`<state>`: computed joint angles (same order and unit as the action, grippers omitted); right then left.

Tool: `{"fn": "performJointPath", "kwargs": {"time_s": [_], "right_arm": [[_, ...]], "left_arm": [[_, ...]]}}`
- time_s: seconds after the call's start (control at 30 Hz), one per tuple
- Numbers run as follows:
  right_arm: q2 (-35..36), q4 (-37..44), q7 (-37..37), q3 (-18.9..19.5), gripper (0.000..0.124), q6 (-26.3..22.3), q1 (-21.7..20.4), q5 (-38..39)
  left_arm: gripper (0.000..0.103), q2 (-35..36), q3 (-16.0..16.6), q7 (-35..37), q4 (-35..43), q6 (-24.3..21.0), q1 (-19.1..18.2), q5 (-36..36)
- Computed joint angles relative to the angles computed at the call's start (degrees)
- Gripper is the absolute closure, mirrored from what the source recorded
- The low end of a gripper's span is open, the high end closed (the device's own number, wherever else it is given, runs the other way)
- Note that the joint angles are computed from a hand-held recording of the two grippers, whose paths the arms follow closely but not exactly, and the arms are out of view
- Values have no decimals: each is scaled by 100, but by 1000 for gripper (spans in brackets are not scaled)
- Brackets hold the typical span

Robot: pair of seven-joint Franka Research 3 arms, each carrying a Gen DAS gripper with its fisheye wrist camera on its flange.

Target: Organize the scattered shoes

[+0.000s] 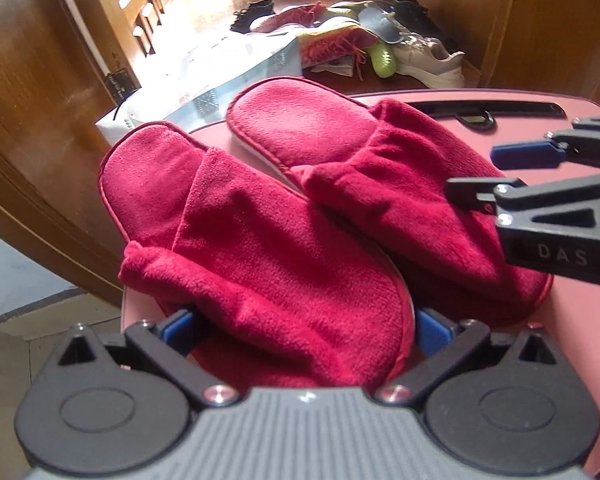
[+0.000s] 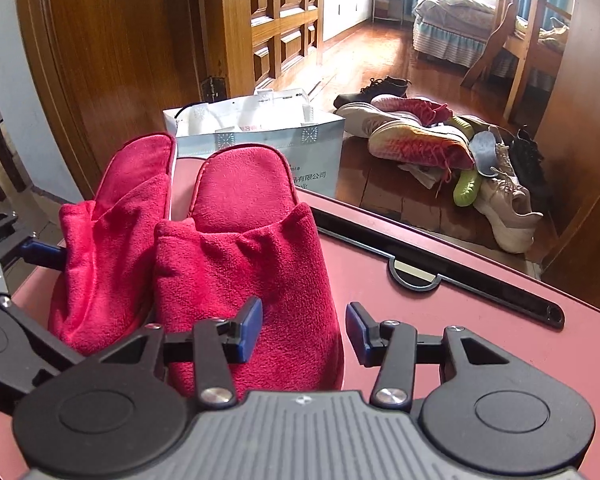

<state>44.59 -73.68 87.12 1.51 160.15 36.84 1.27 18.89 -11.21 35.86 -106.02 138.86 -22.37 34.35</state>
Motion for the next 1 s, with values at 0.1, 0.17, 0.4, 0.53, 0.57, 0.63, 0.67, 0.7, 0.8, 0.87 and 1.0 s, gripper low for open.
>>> {"fn": "performJointPath", "kwargs": {"time_s": [0.1, 0.17, 0.4, 0.53, 0.57, 0.63, 0.67, 0.7, 0.8, 0.87, 1.0], "right_arm": [[-129, -176, -144, 73, 78, -38, -72, 18], [-221, -276, -239, 144, 78, -125, -142, 77], [-574, -646, -770, 436, 89, -514, -431, 382], [-819, -924, -775, 404, 89, -714, -446, 451], [-866, -956, -814, 421, 89, -810, -472, 464], [-938, -1005, -899, 466, 89, -964, -534, 515], [-966, -1024, -943, 493, 89, -1020, -570, 555], [-992, -1029, -1006, 580, 89, -1112, -677, 707], [-1027, -1017, -1054, 728, 89, -1145, -907, 1148], [-1048, -998, -1062, 756, 89, -1078, -995, 1350], [-1028, -880, -1022, 767, 89, -1053, -1094, 1620]], "left_arm": [[0, -45, -70, 169, -66, 38, -6, -63], [0, -76, -97, 223, -110, 52, -31, -85], [0, -148, -242, 546, -152, -79, -110, -354], [0, -164, -318, 778, -142, -164, -161, -519], [0, -163, -337, 849, -130, -196, -172, -569], [0, -157, -358, 981, -99, -262, -190, -644], [0, -153, -369, 1047, -81, -298, -199, -682], [0, -144, -384, 1138, -38, -372, -194, -760], [0, -345, -428, 1135, -199, -64, -31, -1285], [0, -576, -457, 1055, -454, 421, 131, -1747], [0, -921, -299, 498, -767, 1093, 205, -1722]]}}
